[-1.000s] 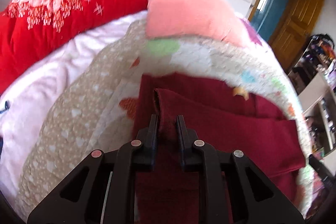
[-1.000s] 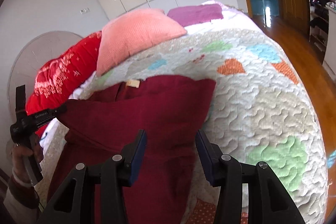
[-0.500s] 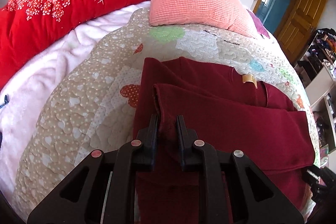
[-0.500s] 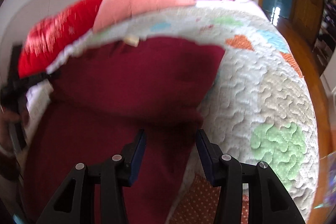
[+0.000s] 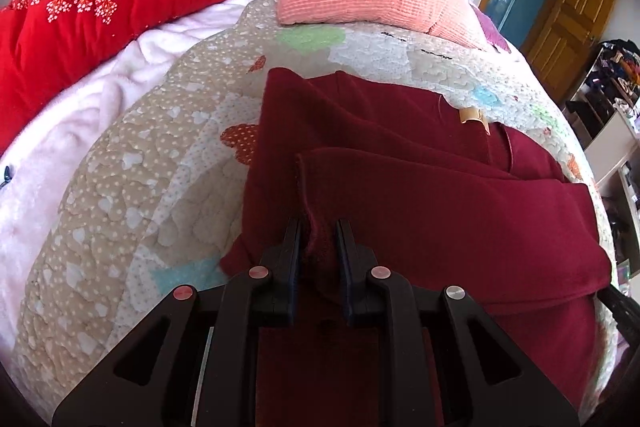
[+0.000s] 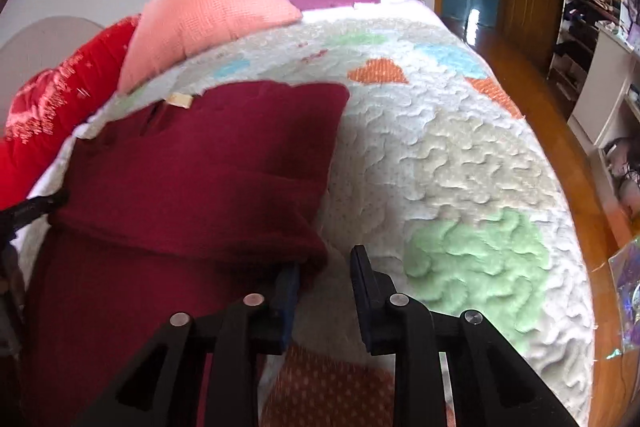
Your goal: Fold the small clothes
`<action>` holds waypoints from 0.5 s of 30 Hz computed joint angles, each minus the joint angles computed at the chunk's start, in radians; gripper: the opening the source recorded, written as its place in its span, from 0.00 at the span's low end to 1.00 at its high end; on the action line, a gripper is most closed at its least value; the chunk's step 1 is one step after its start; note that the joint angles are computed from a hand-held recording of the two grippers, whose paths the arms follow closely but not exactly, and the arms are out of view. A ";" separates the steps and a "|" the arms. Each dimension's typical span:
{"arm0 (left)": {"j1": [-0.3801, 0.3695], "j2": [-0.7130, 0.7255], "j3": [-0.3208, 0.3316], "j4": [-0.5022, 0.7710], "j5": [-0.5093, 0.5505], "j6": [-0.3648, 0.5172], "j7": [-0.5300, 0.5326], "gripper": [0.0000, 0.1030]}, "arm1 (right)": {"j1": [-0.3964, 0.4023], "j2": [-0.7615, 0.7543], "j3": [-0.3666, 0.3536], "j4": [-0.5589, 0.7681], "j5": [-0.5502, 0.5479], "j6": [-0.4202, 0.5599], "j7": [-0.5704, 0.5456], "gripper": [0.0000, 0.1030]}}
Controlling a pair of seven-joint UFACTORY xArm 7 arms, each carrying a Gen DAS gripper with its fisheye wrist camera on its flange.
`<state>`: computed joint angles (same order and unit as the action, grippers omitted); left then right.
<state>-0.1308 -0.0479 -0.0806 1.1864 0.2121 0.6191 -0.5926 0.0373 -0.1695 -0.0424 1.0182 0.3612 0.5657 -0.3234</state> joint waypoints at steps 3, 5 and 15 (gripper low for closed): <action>0.011 -0.040 0.005 -0.005 0.003 0.016 -0.019 0.31 | -0.030 -0.042 0.001 0.024 -0.083 0.058 0.052 0.22; 0.020 -0.065 0.003 -0.019 0.018 -0.014 -0.047 0.52 | -0.034 -0.079 -0.004 0.016 -0.086 0.007 0.070 0.25; 0.001 0.036 -0.021 0.061 0.094 -0.001 -0.090 0.61 | 0.061 0.126 0.033 0.209 0.072 0.026 -0.062 0.25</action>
<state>-0.1298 -0.0123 -0.1014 1.2473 0.3062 0.6178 -0.6830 0.0981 -0.0438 -0.0091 1.2271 0.4330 0.5917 -0.3850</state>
